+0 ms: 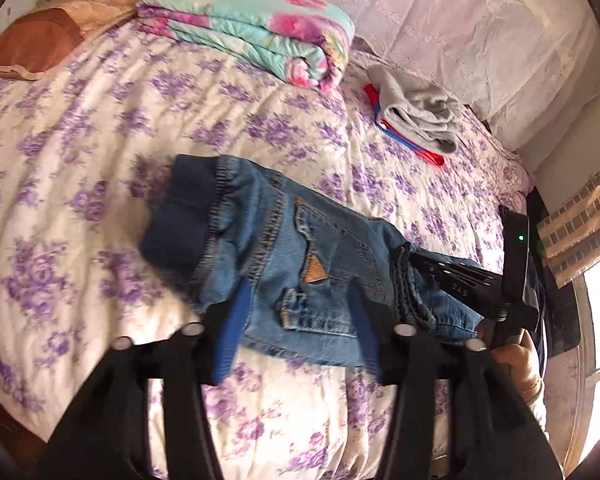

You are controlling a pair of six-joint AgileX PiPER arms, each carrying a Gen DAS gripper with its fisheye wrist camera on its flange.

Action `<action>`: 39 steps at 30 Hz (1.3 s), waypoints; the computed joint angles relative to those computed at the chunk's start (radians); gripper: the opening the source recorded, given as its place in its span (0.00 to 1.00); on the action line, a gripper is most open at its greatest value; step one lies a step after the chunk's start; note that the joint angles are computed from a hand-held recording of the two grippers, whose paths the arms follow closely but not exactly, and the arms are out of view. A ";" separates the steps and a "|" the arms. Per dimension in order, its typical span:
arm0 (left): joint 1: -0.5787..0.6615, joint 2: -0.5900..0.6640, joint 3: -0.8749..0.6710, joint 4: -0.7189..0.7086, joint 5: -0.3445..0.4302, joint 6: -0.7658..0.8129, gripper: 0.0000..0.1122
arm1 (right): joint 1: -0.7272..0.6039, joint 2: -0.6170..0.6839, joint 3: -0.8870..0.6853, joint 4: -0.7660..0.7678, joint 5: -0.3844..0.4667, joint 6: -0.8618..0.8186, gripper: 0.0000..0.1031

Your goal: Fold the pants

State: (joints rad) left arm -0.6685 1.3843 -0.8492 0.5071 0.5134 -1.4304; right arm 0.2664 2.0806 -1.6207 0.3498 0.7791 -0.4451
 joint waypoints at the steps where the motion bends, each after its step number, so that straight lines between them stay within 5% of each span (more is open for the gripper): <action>1: -0.031 -0.033 0.018 0.061 0.049 -0.084 0.68 | -0.010 -0.015 0.013 0.029 0.002 -0.017 0.03; 4: -0.074 -0.110 0.075 0.096 0.093 -0.178 0.70 | -0.102 -0.110 0.095 0.255 0.064 -0.149 0.06; 7: -0.090 -0.144 0.146 0.109 0.022 -0.249 0.76 | -0.222 -0.307 0.305 0.492 0.041 -0.387 0.10; 9: -0.081 -0.116 0.177 0.109 -0.049 -0.291 0.78 | -0.304 -0.438 0.455 0.593 0.018 -0.539 0.41; 14: 0.020 0.030 0.245 0.009 -0.332 -0.275 0.78 | -0.504 -0.635 0.716 0.722 0.060 -0.803 0.43; 18: 0.084 0.142 0.166 0.084 -0.325 -0.325 0.78 | -0.622 -0.648 0.793 0.744 0.125 -0.879 0.43; 20: 0.135 0.187 0.098 0.033 -0.306 -0.222 0.78 | -0.635 -0.630 0.802 0.728 0.121 -0.874 0.43; 21: 0.162 0.215 0.076 0.024 -0.327 -0.193 0.74 | -0.633 -0.623 0.809 0.725 0.109 -0.872 0.43; 22: 0.184 0.242 0.068 0.040 -0.367 -0.204 0.52 | -0.631 -0.616 0.815 0.718 0.096 -0.868 0.43; 23: 0.187 0.256 0.062 0.093 -0.377 -0.254 0.51 | -0.618 -0.605 0.810 0.703 0.079 -0.847 0.43; 25: 0.127 0.220 0.046 0.287 -0.278 -0.434 0.38 | -0.588 -0.593 0.810 0.672 0.048 -0.809 0.43; 27: -0.006 0.203 0.013 0.458 -0.078 -0.589 0.34 | -0.549 -0.579 0.796 0.646 0.048 -0.775 0.43; 30: -0.127 0.205 -0.028 0.496 0.103 -0.611 0.33 | -0.450 -0.525 0.709 0.601 0.101 -0.689 0.45; 35: -0.126 0.196 -0.036 0.441 0.118 -0.535 0.33 | -0.172 -0.397 0.515 0.444 0.024 -0.471 0.48; 39: -0.095 0.183 -0.003 0.443 0.059 -0.543 0.33 | -0.021 -0.238 0.281 0.232 0.066 -0.222 0.48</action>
State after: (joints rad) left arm -0.7632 1.5672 -0.8520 0.9503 0.5720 -1.9734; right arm 0.2458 1.8428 -1.3401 0.5815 0.8452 -0.6672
